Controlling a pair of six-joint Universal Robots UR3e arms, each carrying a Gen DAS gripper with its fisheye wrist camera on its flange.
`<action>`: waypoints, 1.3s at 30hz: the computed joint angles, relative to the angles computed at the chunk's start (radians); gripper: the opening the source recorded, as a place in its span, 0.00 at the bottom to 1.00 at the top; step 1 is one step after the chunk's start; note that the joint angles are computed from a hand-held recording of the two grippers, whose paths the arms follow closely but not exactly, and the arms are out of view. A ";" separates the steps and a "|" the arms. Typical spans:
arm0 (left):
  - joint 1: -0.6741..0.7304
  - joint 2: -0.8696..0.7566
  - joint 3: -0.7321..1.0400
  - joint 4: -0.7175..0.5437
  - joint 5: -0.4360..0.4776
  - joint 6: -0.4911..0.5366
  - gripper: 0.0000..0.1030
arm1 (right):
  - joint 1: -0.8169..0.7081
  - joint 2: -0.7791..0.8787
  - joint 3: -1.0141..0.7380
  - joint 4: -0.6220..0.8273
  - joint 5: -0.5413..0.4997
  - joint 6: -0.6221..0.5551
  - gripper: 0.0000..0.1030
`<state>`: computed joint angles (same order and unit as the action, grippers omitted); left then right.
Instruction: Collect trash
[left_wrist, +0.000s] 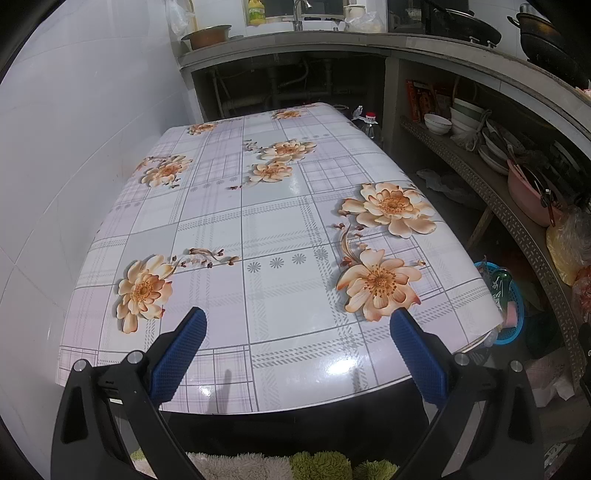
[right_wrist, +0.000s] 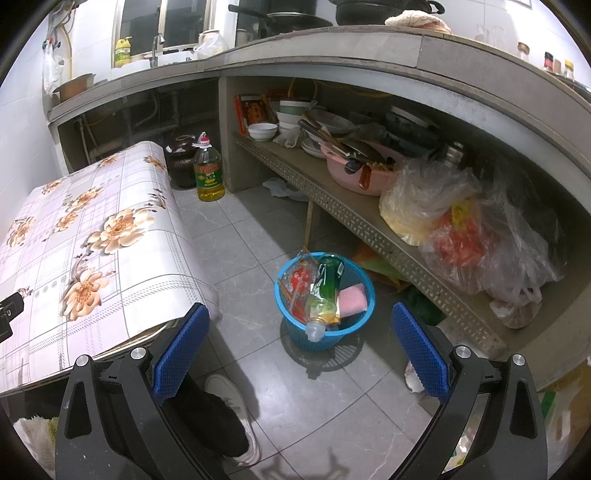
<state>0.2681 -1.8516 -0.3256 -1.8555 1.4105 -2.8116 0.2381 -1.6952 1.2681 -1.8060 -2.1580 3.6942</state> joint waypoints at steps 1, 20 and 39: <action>0.000 0.000 0.000 0.000 0.000 0.000 0.95 | -0.001 -0.001 0.000 -0.001 0.001 -0.001 0.92; 0.002 -0.011 0.023 -0.011 -0.002 0.002 0.95 | -0.001 0.002 -0.003 -0.001 0.001 -0.004 0.92; 0.003 -0.020 0.039 -0.022 -0.002 0.004 0.95 | 0.006 0.007 -0.012 0.005 -0.003 0.003 0.92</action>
